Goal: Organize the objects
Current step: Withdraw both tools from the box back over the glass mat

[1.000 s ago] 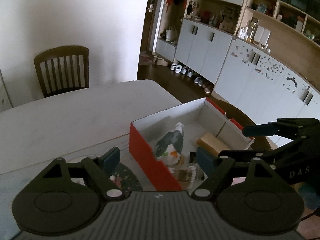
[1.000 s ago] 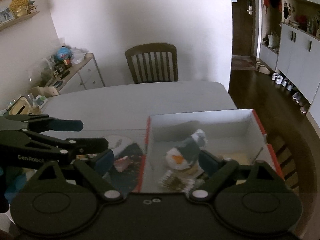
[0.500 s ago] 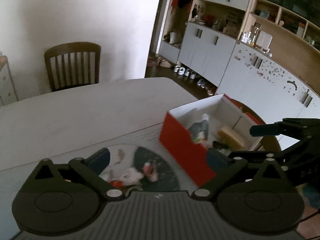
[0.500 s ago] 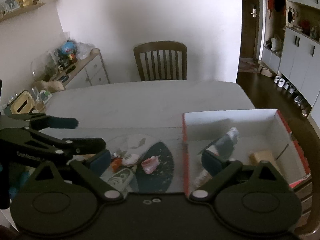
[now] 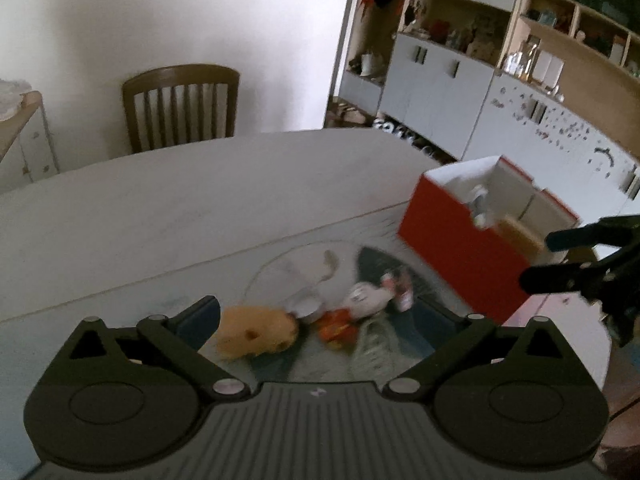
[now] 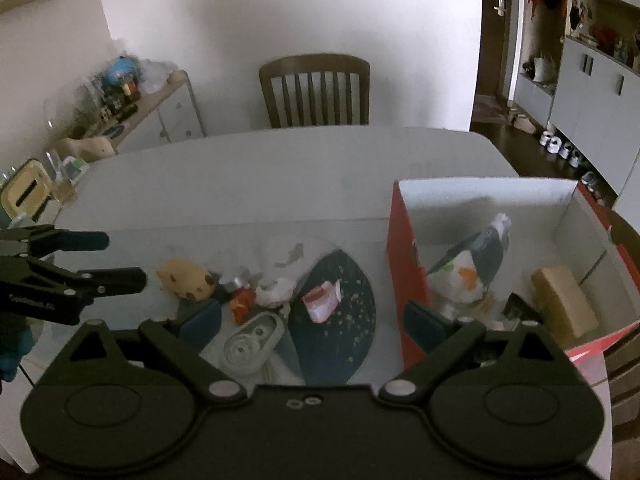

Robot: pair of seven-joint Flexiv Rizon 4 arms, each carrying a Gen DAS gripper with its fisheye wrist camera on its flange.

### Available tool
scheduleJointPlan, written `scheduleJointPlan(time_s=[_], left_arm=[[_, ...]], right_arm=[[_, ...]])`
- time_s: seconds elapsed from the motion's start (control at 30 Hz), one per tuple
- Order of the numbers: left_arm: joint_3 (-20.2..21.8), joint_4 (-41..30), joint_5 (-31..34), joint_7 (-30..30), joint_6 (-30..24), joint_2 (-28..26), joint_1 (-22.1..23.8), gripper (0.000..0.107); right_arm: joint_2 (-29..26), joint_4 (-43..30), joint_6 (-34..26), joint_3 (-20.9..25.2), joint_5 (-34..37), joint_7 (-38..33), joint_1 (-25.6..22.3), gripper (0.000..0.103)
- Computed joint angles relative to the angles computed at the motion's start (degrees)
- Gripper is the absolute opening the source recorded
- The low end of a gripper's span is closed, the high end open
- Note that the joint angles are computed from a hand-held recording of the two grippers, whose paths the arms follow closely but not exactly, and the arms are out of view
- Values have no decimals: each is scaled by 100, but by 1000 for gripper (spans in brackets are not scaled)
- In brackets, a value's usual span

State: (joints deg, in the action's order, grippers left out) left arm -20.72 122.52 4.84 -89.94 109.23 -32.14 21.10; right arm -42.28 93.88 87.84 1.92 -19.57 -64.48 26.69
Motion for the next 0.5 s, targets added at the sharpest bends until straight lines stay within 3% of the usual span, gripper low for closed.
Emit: scheduleJointPlan(time_s=[0.23, 0.33, 0.5], left_arm=[[883, -226, 30, 572, 237, -458, -604, 103], [632, -341, 142, 748, 168, -709, -300, 103], [710, -588, 0, 1018, 76, -1025, -343, 103]], right_arm=[[-248, -175, -144, -163, -23, 172, 162, 98], [-380, -308, -272, -88, -10, 216, 128, 98], [-609, -537, -540, 79, -3, 218, 107, 98]])
